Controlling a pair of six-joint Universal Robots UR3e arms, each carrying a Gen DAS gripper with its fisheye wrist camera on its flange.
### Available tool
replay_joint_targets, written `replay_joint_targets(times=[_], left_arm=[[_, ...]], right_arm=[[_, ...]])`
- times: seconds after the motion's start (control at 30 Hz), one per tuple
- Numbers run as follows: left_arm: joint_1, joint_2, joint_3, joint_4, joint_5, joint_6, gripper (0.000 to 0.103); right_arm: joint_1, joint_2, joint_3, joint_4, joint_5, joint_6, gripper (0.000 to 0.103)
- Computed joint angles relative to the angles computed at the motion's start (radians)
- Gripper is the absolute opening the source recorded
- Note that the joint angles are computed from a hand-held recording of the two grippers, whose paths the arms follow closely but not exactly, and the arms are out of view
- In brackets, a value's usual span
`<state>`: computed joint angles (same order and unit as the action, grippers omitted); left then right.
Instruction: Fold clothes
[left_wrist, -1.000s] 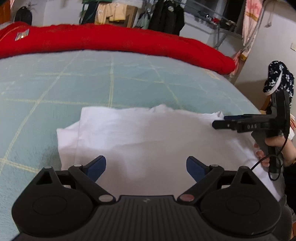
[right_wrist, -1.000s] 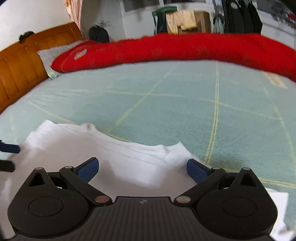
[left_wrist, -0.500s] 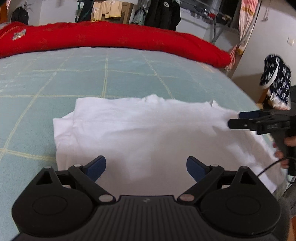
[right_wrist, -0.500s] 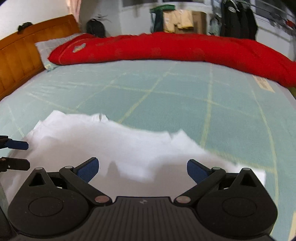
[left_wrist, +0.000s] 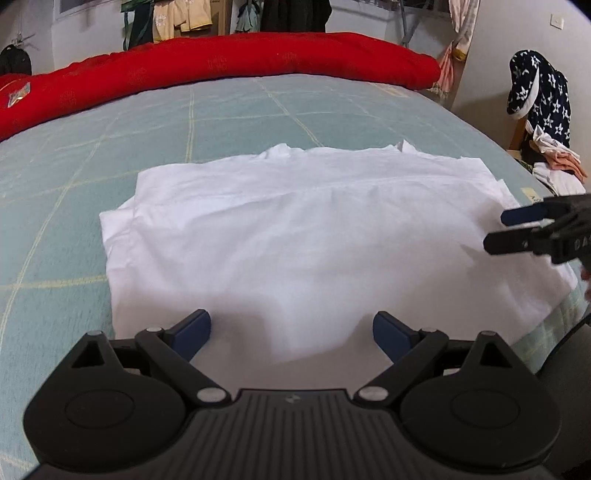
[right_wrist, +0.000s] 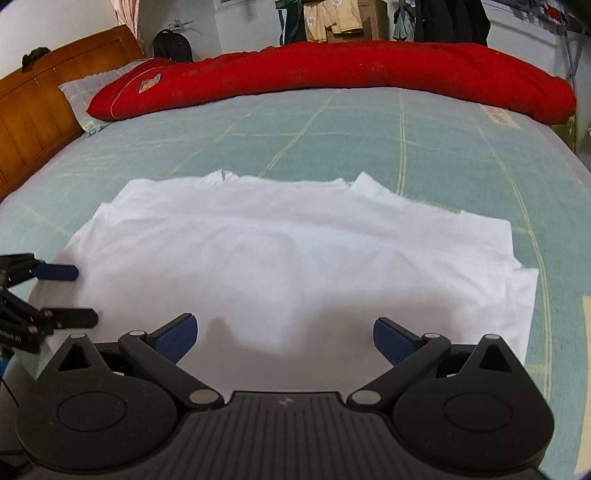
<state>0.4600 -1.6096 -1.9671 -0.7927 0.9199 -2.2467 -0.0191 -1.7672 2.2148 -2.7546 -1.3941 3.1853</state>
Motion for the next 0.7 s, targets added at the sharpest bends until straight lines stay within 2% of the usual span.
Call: replay_joint_targets(times=[0.1, 0.27, 0.43, 0.6, 0.7], left_arm=[[0.03, 0.032, -0.002, -0.06, -0.022, 0.037, 0.094], [0.052, 0.031, -0.002, -0.079, -0.036, 0.025, 0.094], [0.072, 0.044, 0.006, -0.134, -0.046, 0.054, 0.094], [0.107, 0.057, 0.024, -0.179, -0.097, 0.066, 0.094], [0.109, 0.05, 0.036, -0.213, -0.09, 0.073, 0.094]], right_arm=[[0.023, -0.02, 0.026, 0.002, -0.032, 0.028, 0.103], [0.049, -0.058, 0.057, -0.002, -0.042, 0.078, 0.103], [0.08, -0.045, 0.06, -0.023, -0.066, 0.131, 0.103], [0.131, -0.027, 0.034, -0.024, -0.115, 0.165, 0.103], [0.15, -0.024, 0.039, -0.046, -0.115, 0.187, 0.103]])
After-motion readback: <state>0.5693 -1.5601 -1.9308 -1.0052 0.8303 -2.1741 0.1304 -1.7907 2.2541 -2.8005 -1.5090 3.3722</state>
